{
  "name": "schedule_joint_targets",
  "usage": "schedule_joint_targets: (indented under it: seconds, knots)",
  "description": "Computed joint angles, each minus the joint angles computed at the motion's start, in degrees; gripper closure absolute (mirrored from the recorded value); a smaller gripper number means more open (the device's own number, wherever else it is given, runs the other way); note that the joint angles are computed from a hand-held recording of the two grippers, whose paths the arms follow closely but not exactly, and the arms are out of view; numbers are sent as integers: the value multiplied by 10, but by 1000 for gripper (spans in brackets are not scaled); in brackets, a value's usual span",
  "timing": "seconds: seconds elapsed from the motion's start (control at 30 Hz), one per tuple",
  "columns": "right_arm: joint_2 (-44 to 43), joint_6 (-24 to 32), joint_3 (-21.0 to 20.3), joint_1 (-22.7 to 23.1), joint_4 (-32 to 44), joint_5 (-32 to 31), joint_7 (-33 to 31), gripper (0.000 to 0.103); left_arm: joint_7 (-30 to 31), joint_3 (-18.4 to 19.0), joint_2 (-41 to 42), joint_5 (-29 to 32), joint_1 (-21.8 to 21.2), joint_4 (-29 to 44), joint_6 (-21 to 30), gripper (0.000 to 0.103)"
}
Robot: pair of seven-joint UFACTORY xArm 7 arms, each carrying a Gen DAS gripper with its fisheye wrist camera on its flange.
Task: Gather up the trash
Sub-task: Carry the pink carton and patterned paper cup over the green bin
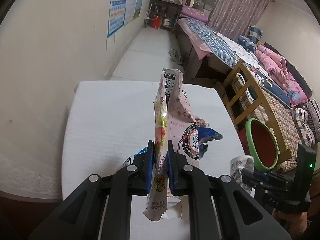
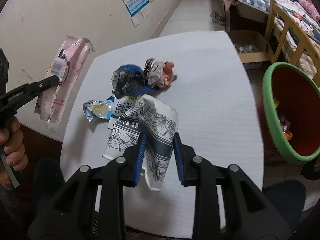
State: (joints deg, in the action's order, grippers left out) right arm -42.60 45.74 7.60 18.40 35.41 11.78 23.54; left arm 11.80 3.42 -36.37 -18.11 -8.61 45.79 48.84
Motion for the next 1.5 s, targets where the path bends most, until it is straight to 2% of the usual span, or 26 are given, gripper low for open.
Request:
schedule_joint_targets:
  seconds: [0.27, 0.57, 1.0, 1.5]
  knots:
    - [-55, 41, -10, -17, 5, -18, -6, 75, -23, -18, -43, -2, -18, 0, 24, 93]
    - [-128, 85, -32, -58, -5, -37, -21, 75, -55, -59, -45, -16, -73, 11, 23, 93]
    - [-203, 145, -106, -162, -15, -73, -86, 75, -88, -119, 52, -20, -153, 84, -11, 93]
    - [-183, 131, -183, -271, -6, -94, -178, 75, -119, -168, 183, -10, -208, 169, -39, 93]
